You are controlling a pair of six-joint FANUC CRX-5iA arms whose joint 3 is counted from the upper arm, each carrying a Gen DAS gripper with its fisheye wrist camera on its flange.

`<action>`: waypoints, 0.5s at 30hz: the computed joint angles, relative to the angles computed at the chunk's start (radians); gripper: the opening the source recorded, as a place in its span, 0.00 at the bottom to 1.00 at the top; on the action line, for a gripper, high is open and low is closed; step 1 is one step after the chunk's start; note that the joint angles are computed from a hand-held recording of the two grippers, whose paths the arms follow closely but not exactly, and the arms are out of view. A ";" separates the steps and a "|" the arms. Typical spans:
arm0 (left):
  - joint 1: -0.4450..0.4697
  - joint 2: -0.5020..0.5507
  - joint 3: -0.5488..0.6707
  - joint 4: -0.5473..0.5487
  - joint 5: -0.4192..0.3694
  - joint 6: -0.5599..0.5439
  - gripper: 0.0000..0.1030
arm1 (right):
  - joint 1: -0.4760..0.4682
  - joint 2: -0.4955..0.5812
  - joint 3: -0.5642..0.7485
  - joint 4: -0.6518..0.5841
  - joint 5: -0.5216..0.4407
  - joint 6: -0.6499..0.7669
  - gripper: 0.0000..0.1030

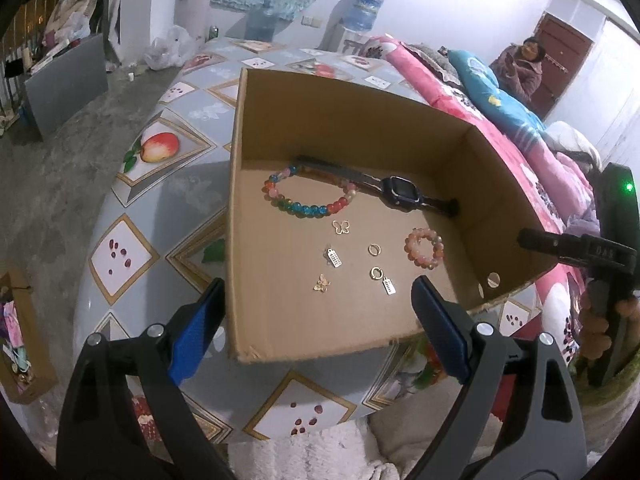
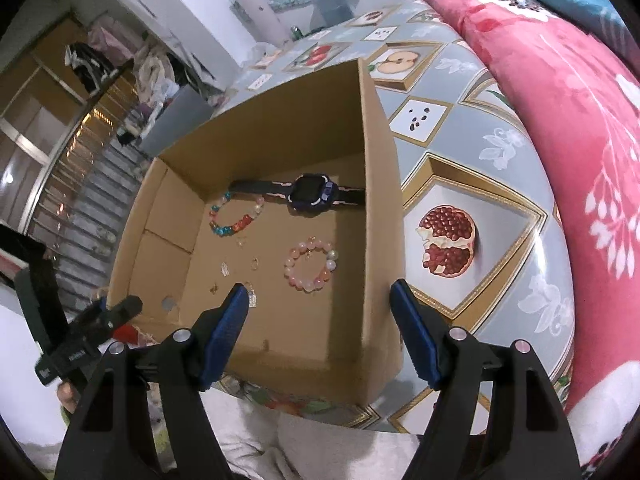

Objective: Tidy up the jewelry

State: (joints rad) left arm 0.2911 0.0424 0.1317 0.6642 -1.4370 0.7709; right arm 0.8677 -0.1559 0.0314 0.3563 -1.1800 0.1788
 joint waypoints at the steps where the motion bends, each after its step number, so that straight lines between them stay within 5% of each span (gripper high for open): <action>1: 0.009 -0.010 -0.018 0.017 0.006 0.003 0.86 | 0.010 -0.010 -0.017 0.021 0.011 -0.023 0.70; 7: 0.037 -0.089 -0.079 -0.017 0.092 0.018 0.88 | 0.111 -0.051 -0.108 0.207 -0.039 -0.181 0.75; 15: 0.048 -0.160 -0.110 -0.070 0.153 0.047 0.91 | 0.203 -0.027 -0.101 0.321 -0.180 -0.226 0.85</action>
